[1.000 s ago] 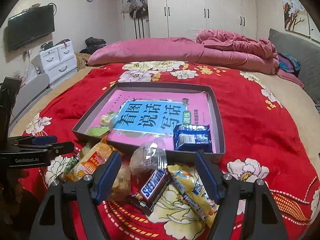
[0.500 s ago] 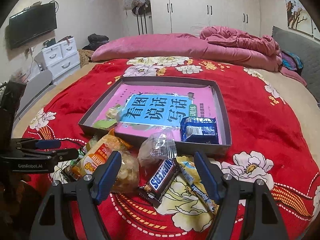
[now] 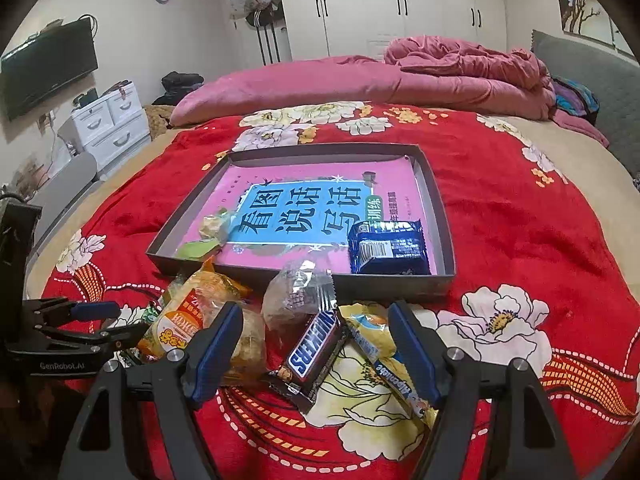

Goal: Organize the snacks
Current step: 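Withdraw both tools from the tray back toward the snack pile, then grasp the green cartoon snack bag with the left gripper while the right grasps the clear bag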

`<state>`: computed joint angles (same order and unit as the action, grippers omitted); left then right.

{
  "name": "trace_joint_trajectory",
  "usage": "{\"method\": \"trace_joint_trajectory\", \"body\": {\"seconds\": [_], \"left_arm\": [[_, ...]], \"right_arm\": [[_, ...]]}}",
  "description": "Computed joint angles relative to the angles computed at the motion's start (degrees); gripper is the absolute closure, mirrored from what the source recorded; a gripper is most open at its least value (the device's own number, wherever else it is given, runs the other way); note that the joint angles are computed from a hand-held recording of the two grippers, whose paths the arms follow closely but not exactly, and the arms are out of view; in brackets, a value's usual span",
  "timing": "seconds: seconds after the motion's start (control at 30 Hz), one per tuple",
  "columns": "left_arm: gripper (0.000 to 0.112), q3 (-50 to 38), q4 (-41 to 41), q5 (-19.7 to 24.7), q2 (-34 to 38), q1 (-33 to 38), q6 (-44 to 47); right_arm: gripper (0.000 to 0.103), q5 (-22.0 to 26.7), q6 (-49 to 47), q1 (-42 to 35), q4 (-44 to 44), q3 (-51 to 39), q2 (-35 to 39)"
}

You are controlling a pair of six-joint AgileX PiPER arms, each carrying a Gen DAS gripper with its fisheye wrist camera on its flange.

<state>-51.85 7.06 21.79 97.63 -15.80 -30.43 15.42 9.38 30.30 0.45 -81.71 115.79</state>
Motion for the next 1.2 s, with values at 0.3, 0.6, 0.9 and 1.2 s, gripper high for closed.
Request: {"method": "trace_joint_trajectory", "body": {"seconds": [0.3,0.6,0.9,1.2], "left_arm": [[0.037,-0.5,-4.4,1.1,0.7,-0.5,5.2],[0.037,-1.4,-6.8,1.9,1.9,-0.2,7.8],[0.037,-1.6,-8.8,1.8,2.4,0.5,10.0],[0.053,-0.9,-13.5,0.3,1.9,0.7,15.5]], "right_arm": [[0.028,1.7,-4.4,-0.7,5.8,-2.0,1.8],[0.034,4.9,-12.0,-1.8,15.8,-6.7,5.8],[0.052,7.5,-16.6,-1.1,19.7,-11.2,8.8],[0.063,10.6,-15.6,-1.4,20.0,-15.6,12.0]]}}
